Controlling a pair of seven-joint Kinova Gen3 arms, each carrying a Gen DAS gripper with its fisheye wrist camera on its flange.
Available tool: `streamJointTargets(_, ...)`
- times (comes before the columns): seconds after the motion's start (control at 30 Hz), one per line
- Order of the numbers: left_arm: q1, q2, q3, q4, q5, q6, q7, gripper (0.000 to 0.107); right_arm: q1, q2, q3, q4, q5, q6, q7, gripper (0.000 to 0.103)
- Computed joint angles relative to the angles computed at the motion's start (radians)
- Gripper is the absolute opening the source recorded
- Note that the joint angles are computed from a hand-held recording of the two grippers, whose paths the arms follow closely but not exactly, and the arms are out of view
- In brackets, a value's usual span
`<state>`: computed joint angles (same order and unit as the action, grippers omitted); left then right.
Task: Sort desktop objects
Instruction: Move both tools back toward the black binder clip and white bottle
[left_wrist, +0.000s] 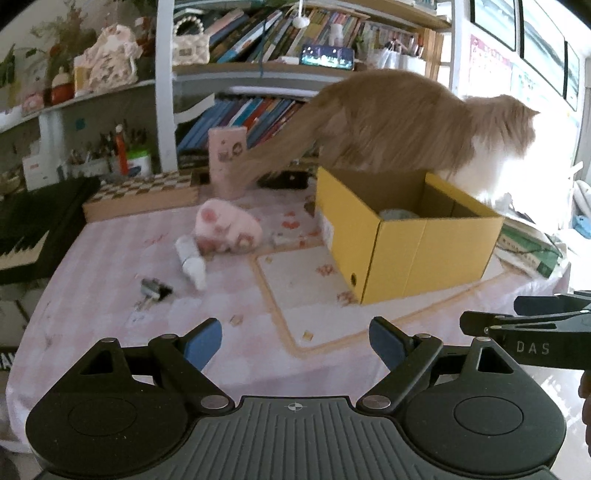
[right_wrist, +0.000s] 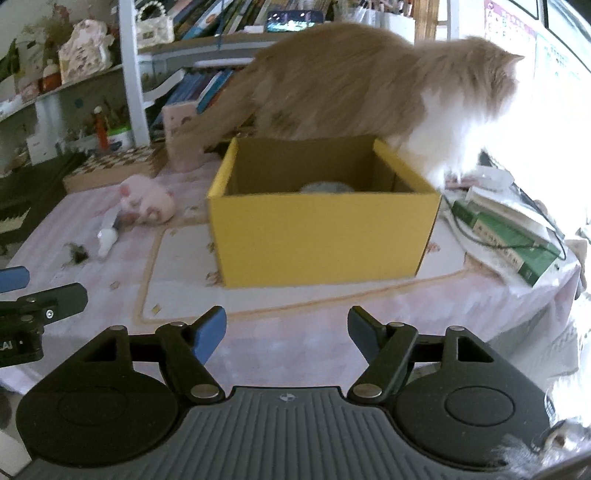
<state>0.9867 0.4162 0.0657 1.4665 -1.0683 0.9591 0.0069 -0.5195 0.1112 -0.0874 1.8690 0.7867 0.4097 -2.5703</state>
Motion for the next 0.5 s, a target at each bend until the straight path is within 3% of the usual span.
streamJointTargets(0.2, 0.000, -0.048, 0.024, 0.083, 0.015, 0.018, 0.025, 0.089, -0.041, -0.010, -0.042, 0.021, -0.029, 0.042, -0.023, 0.072)
streamJointTargets(0.5, -0.022, -0.100, 0.081, 0.167, 0.046, 0.065, 0.035, 0.089, -0.086, 0.011, -0.081, 0.010, -0.147, 0.063, 0.058, 0.072)
